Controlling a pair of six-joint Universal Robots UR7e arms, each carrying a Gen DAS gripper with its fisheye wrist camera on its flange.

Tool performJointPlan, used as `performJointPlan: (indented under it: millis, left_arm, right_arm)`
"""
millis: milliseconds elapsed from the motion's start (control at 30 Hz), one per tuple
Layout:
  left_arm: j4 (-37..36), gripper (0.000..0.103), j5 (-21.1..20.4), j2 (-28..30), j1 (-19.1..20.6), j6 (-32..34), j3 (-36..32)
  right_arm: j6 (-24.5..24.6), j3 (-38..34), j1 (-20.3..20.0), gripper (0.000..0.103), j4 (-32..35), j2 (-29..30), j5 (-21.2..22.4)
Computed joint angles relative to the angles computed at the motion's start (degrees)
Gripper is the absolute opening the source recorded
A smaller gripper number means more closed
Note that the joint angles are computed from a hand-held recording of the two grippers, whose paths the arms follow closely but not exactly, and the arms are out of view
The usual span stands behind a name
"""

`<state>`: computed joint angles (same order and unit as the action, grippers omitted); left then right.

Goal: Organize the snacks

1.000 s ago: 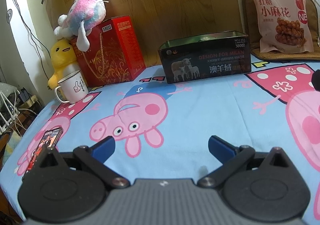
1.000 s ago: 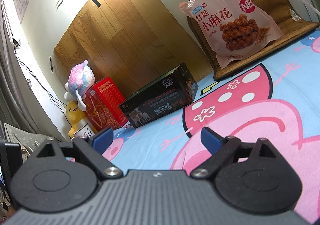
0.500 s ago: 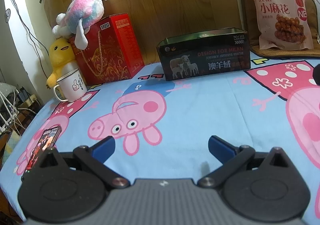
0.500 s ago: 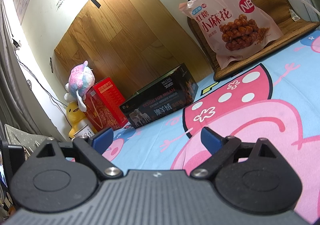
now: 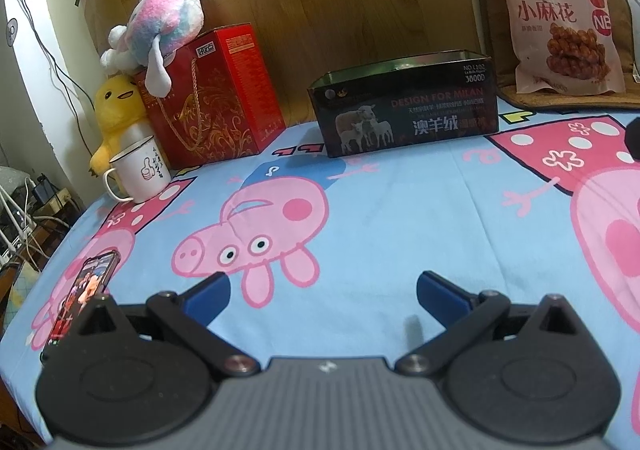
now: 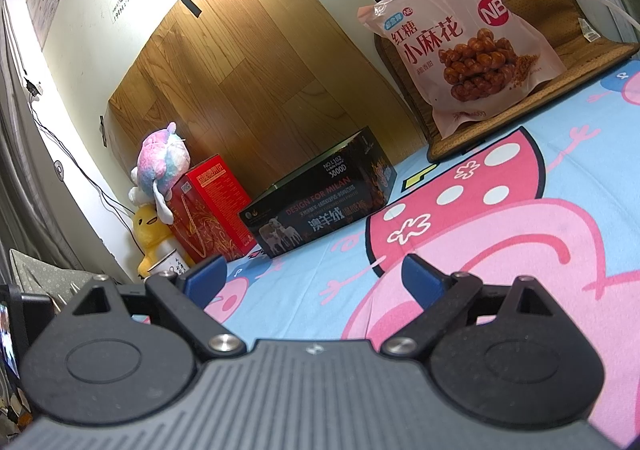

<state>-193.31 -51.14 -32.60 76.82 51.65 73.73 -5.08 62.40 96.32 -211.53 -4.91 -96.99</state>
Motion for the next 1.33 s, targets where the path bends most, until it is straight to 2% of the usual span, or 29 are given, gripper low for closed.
performJointPlan:
  millis: [1067,1333]
  left_arm:
    - [0.4,0.103,0.0,0.3,0.1,0.4,-0.6]
    - [4.2,0.103,-2.9,-1.0,0.6,-1.6,-0.1]
  right_arm:
    - [0.2,0.2,0.0,0.096,0.0,-0.1,0.2]
    - [0.2,0.2,-0.1,0.096,-0.1,-0.2,0.2]
